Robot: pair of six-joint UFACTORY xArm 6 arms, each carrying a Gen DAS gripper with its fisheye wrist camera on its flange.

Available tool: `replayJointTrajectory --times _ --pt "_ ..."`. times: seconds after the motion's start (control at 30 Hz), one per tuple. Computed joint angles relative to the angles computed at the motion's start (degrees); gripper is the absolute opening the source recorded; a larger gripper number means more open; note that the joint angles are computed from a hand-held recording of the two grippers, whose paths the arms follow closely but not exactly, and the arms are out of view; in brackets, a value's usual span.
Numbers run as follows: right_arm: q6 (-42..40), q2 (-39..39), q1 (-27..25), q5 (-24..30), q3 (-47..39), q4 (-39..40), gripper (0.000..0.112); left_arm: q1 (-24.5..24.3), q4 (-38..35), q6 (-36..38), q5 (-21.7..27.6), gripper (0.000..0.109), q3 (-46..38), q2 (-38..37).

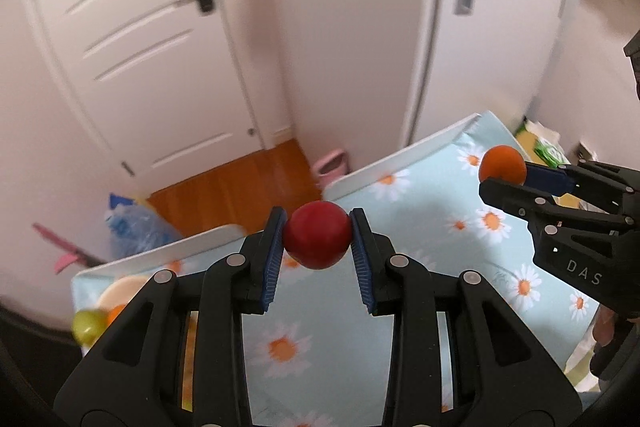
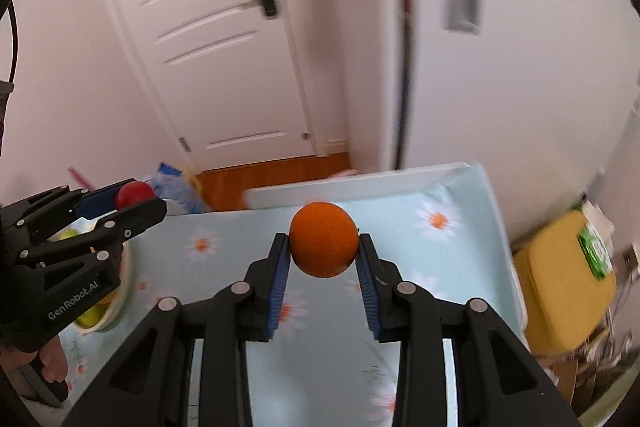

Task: Organize fruits
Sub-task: 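Lift and carry the red fruit and orange with both tools to the cream bowl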

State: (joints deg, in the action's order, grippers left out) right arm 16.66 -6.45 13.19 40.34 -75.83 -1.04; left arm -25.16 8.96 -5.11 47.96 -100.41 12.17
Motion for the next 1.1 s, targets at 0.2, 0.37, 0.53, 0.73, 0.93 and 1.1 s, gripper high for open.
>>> replayJointTrajectory --times 0.2,0.37,0.53,0.73,0.93,1.1 --pt "-4.56 4.33 4.95 1.2 -6.81 3.02 0.031 4.55 2.31 -3.95 -1.46 0.037 9.16 -8.29" --pt "-8.22 9.53 9.16 2.91 -13.87 5.84 0.031 8.58 3.34 -6.38 -1.89 0.037 14.8 -13.34" --pt "-10.57 12.73 12.67 3.43 -17.33 8.38 0.031 13.08 3.77 -7.49 -1.99 0.037 19.9 -17.27" --pt "-10.97 17.46 15.99 4.41 -21.88 9.52 0.031 17.21 1.92 -5.89 -3.06 0.037 25.54 -20.07" --pt "-8.32 20.38 18.11 3.91 -23.81 8.14 0.031 19.41 -2.72 0.35 -5.55 0.037 28.76 -19.96" --pt "-4.66 19.98 19.08 3.4 -22.76 5.14 0.031 20.11 -6.16 5.34 -6.88 0.037 28.96 -18.64"
